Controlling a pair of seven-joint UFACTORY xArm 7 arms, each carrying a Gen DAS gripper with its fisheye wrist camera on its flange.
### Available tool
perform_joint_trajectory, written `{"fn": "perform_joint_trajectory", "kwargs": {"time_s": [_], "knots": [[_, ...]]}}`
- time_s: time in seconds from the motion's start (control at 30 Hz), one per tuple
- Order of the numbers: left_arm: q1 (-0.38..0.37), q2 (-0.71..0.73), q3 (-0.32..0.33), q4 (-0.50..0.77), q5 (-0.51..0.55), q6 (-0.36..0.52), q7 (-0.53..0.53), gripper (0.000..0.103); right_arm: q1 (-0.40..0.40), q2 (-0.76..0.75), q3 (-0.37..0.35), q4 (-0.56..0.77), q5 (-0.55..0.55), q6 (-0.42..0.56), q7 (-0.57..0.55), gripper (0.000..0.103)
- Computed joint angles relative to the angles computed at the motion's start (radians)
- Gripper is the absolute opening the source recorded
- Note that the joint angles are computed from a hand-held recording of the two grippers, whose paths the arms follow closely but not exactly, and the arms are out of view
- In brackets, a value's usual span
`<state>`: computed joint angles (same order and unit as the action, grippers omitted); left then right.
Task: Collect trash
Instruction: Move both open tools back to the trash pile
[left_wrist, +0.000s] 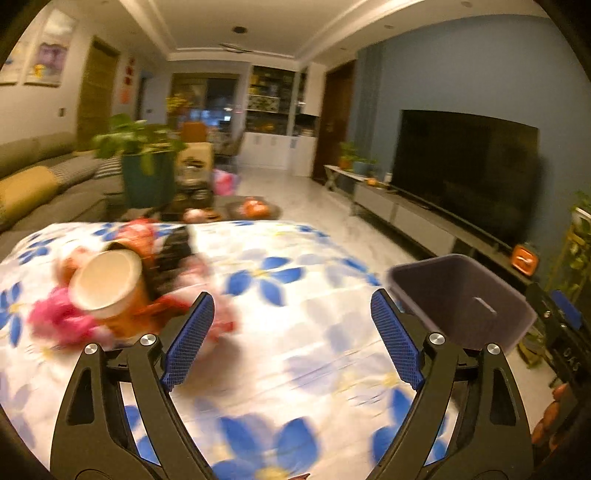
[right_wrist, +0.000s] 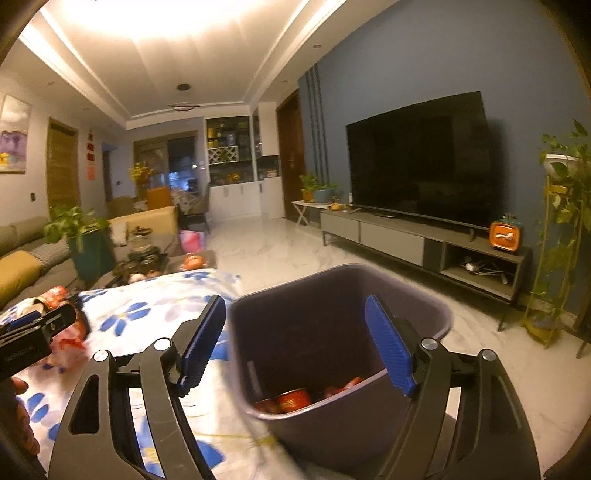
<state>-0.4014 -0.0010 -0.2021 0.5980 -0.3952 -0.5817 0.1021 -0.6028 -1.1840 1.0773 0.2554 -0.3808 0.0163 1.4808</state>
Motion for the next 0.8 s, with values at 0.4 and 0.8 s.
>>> {"fn": "perform_joint_trajectory", "kwargs": {"time_s": [0.4, 0.8], "knots": [[0.105, -0.141, 0.001, -0.164, -0.171, -0.027, 0.089, 0.085, -0.001, 0.049, 0.089, 0.104, 0.035, -0.069, 0.016, 0.076], [0.243, -0.26, 0.017, -0.28, -0.103, -0.023, -0.002, 0.085, -0.083, 0.121, 0.204, 0.242, 0.079, -0.114, -0.029, 0.076]]}}
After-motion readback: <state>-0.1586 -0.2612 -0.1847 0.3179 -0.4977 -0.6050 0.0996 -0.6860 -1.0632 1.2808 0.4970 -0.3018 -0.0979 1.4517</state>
